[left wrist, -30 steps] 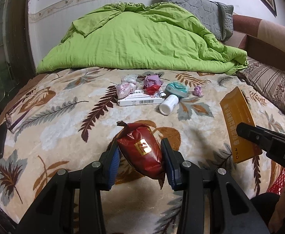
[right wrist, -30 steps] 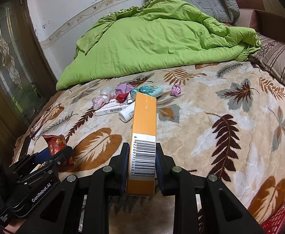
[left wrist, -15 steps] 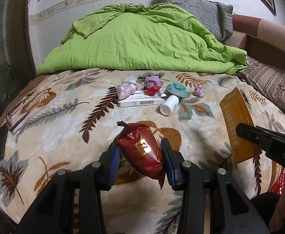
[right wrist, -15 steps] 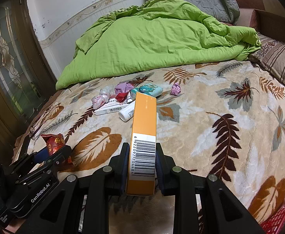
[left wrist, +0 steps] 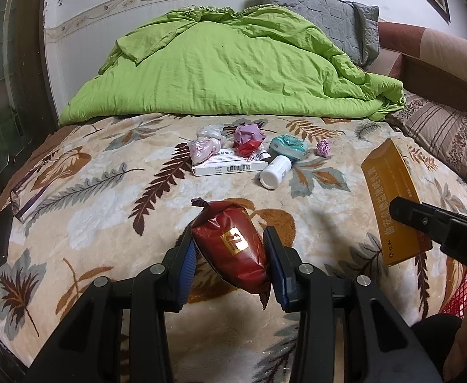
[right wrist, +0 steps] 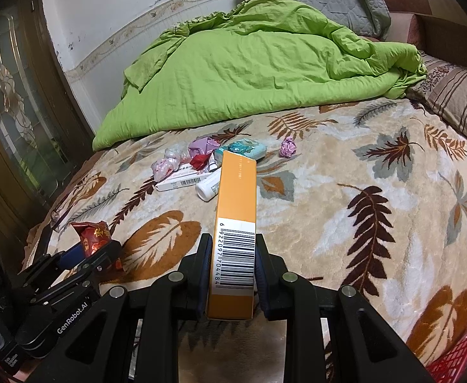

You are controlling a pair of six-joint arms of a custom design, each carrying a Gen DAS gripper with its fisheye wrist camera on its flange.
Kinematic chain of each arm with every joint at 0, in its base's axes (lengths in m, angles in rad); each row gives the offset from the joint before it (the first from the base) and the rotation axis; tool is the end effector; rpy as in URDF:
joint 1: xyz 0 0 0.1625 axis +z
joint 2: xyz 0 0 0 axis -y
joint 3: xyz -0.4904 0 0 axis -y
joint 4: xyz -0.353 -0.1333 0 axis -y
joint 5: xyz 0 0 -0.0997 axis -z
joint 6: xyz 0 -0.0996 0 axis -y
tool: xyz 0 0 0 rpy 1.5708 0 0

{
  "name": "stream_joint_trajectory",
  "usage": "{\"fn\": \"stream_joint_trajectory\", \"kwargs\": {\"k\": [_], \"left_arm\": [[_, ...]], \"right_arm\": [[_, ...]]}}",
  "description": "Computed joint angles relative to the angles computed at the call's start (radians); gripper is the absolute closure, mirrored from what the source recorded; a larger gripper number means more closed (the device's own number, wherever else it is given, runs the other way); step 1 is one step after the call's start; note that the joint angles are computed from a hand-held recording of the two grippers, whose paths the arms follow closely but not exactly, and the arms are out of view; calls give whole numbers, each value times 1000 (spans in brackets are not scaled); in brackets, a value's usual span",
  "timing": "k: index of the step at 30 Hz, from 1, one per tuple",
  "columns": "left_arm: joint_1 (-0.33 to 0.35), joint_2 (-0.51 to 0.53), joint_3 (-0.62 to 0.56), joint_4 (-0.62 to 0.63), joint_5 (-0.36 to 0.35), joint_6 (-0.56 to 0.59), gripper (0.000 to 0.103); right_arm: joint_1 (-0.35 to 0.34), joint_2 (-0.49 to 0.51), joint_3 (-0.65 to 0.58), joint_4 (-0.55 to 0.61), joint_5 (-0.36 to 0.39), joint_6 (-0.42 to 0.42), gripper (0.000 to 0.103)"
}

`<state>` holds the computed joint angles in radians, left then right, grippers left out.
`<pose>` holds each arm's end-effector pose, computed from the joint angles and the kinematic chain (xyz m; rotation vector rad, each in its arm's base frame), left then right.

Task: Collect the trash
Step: 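Carry the red wrapper and orange box over the red wastebasket with both tools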

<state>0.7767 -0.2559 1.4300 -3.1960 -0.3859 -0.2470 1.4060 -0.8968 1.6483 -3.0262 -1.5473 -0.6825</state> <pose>-0.3532 -0.6634 -0.0292 0.2508 2.0742 -1.1023 0.0182 -0.7171 0.2933 0.7088 -2.6309 0.9253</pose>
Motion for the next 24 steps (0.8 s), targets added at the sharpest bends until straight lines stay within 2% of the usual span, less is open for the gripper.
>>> {"fn": "stream_joint_trajectory", "kwargs": {"k": [10, 16, 20, 24], "left_arm": [[-1, 5, -8, -2, 1, 12, 63], [-5, 18, -29, -27, -20, 67, 63], [-15, 26, -40, -59, -78, 135, 63], [-25, 23, -41, -53, -178, 158, 63]], "right_arm": [[-21, -48, 15, 19, 24, 50, 76], [-39, -82, 27, 11, 27, 52, 76], [-57, -118, 38, 21, 31, 54, 76], [-82, -160, 60, 28, 35, 57, 76]]}}
